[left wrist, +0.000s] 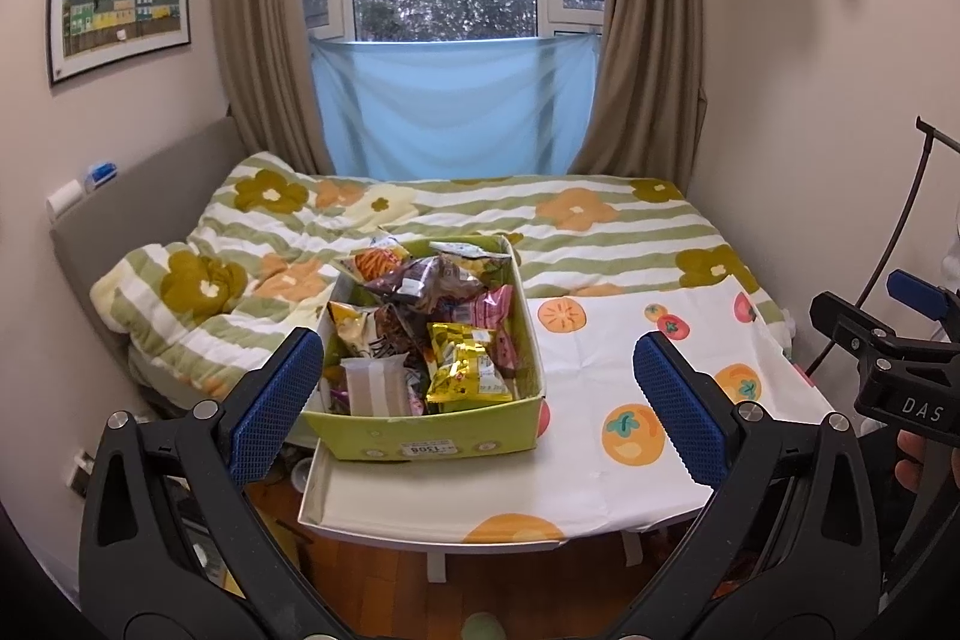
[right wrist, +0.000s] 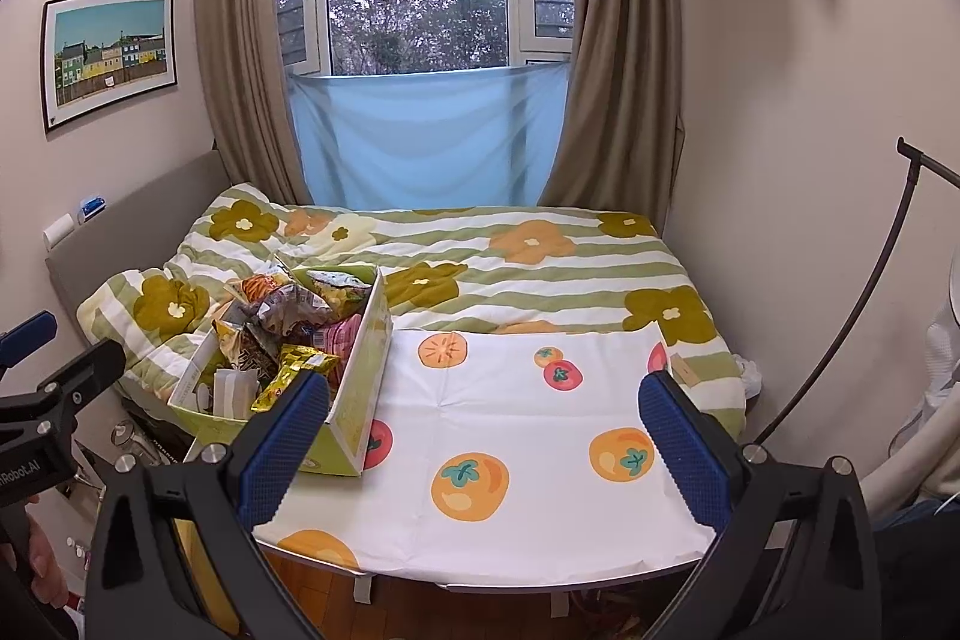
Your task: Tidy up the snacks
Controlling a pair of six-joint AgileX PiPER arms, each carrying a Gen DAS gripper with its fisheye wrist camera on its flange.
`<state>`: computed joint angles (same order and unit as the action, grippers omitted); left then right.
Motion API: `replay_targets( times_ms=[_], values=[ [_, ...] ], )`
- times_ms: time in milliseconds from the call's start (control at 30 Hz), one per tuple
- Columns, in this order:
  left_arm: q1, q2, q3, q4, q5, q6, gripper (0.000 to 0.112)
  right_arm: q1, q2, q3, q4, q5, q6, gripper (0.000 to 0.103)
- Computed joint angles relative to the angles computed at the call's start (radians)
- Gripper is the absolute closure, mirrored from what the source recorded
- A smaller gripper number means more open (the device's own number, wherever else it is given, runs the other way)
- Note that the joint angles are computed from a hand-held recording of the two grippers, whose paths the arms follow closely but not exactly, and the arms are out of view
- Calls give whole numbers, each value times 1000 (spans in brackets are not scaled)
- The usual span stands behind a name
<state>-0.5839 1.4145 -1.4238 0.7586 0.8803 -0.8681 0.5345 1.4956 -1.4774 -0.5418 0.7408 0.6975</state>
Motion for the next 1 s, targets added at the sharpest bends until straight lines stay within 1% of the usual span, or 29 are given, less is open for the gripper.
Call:
replay_targets(
  times_ms=[367,567,867,1000],
  values=[
    [8,11,-8,-5,2,6,10,-3,7,-6,-13,21,24,0],
    [16,17,-9,-10,2,9,10,-6,7,-6,-8,18,17,0],
    [44,24,-2,-39,-21,23,10,-2,26,-34,-1,34,6,0],
    [83,42,-8,-85,-37,59,10,2,55,-65,6,46,-3,0]
  ],
)
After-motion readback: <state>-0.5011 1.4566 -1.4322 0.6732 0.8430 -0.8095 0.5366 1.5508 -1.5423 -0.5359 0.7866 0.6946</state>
